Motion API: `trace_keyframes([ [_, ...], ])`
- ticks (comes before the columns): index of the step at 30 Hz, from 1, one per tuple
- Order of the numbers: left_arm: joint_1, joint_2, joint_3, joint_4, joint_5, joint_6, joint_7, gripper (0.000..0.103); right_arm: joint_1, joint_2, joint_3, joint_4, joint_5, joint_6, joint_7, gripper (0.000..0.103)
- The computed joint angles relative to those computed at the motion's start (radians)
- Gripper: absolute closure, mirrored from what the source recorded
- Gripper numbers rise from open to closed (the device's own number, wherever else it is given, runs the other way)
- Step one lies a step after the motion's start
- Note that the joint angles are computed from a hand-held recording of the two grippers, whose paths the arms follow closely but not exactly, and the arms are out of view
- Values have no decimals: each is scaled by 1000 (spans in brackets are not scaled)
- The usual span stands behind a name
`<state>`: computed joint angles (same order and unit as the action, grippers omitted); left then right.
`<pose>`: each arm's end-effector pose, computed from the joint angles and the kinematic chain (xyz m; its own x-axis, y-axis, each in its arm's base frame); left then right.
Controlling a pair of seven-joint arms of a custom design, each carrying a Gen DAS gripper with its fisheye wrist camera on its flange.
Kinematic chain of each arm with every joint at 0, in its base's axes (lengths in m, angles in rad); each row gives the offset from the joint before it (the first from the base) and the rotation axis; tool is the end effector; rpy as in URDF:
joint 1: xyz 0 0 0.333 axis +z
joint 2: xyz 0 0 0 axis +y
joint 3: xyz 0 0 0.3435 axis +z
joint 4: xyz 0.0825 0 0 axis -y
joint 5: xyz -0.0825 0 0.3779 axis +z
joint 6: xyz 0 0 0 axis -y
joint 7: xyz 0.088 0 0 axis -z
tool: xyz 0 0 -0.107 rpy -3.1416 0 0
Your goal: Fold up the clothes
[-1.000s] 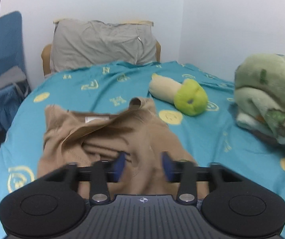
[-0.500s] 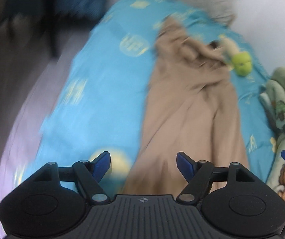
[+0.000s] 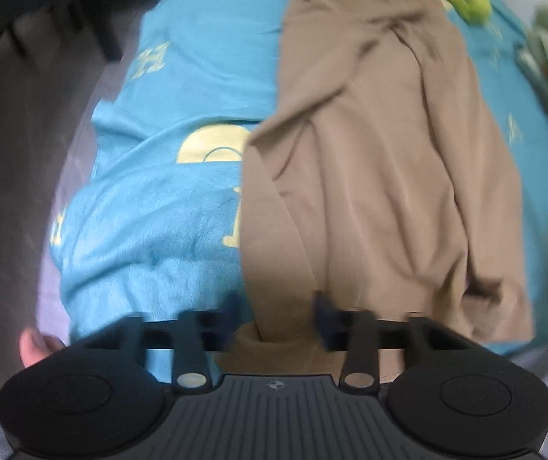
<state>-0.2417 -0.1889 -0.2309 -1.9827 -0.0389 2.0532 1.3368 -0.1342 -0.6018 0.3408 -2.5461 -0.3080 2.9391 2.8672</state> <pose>0.4553 -0.2457 0.5991 -0.2308 -0.9715 0.0535 -0.9459 0.2111 -0.2463 0.3845 0.1295 0.5950 -0.3921 -0.7291 -0.5610 -0.3691 0.6833 -0.6300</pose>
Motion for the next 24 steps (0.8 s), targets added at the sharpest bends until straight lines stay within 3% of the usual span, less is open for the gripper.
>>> trace_keyframes([
  [3,-14,-34,-21,-8,86,26,70,98,17,2,-16,-11,21,10,6,0],
  [8,-67,-159,-53,-67,260,156,339,98,34,11,-29,-14,39,26,-7,0],
  [11,-116,-210,-46,-102,216,207,477,98,57,28,-44,-9,53,30,-30,0],
  [13,-149,-210,-43,-103,147,189,534,98,98,45,-75,-3,73,25,-66,0],
  [16,-175,-182,-34,-100,29,144,567,94,220,67,-162,0,136,22,-167,0],
  [20,-181,-162,19,-98,-186,67,572,71,408,80,-286,16,272,-51,-344,0],
  [21,-173,-166,30,-101,-230,60,563,56,416,77,-287,17,291,-68,-364,0],
  [24,-135,-195,78,-122,-377,76,514,30,407,59,-270,8,345,-90,-378,0],
])
